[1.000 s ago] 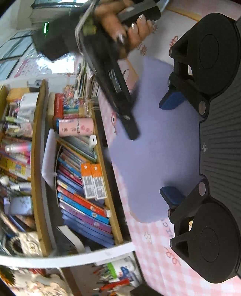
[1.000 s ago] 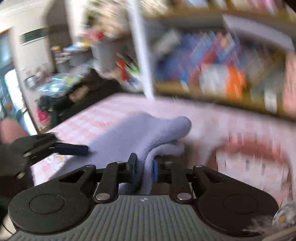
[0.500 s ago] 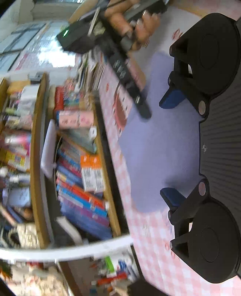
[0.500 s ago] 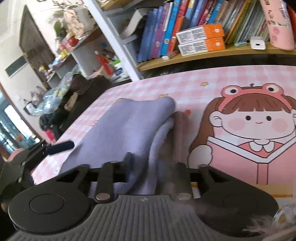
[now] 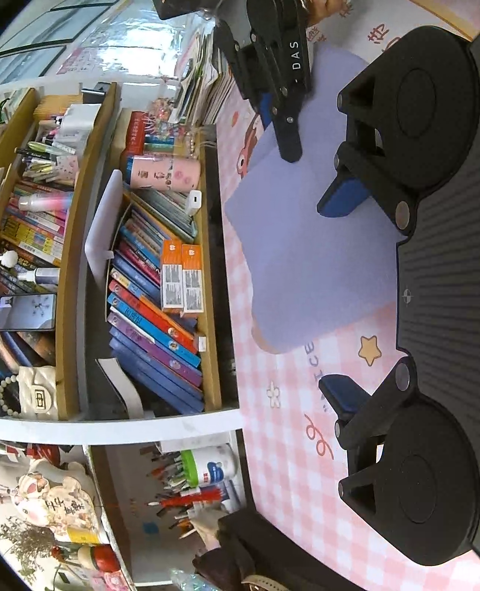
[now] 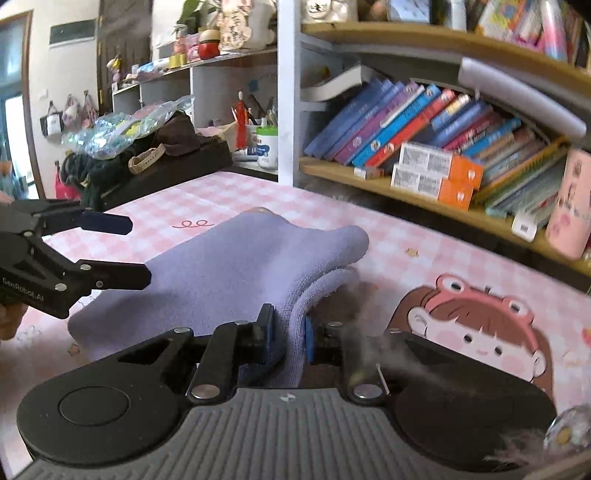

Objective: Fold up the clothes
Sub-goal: 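Move the right gripper to the folded edge and pinch the stack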

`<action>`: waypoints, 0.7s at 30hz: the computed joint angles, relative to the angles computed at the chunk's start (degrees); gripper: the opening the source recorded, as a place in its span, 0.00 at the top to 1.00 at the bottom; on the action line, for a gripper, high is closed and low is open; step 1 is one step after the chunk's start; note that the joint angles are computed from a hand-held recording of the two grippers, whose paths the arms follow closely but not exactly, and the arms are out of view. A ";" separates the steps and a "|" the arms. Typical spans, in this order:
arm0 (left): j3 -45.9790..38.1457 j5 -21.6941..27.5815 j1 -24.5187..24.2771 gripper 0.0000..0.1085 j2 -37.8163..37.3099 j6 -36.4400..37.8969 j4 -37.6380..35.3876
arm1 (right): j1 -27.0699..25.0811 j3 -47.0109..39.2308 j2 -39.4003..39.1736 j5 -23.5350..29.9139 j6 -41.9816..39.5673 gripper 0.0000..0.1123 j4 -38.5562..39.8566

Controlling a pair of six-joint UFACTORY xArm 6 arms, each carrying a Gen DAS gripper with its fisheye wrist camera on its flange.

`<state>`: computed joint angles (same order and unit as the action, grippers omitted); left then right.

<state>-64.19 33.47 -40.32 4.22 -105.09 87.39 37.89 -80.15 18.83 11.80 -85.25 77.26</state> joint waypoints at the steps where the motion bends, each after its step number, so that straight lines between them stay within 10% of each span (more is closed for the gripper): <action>1: -0.07 -0.19 0.03 0.13 0.13 -0.24 0.12 | 0.19 0.03 0.06 -0.51 -0.98 0.87 0.22; 5: -0.78 -1.88 0.93 0.13 1.26 0.60 -1.36 | -0.27 0.09 1.61 -0.37 7.62 0.82 -9.53; 10: 1.05 -4.86 3.07 0.11 -0.17 -1.22 -3.95 | -4.14 -1.14 1.41 5.54 18.37 0.53 -10.69; 21: -0.68 -25.29 12.09 0.11 3.67 -26.64 7.80 | -11.85 -6.16 5.35 28.34 41.76 0.51 -7.75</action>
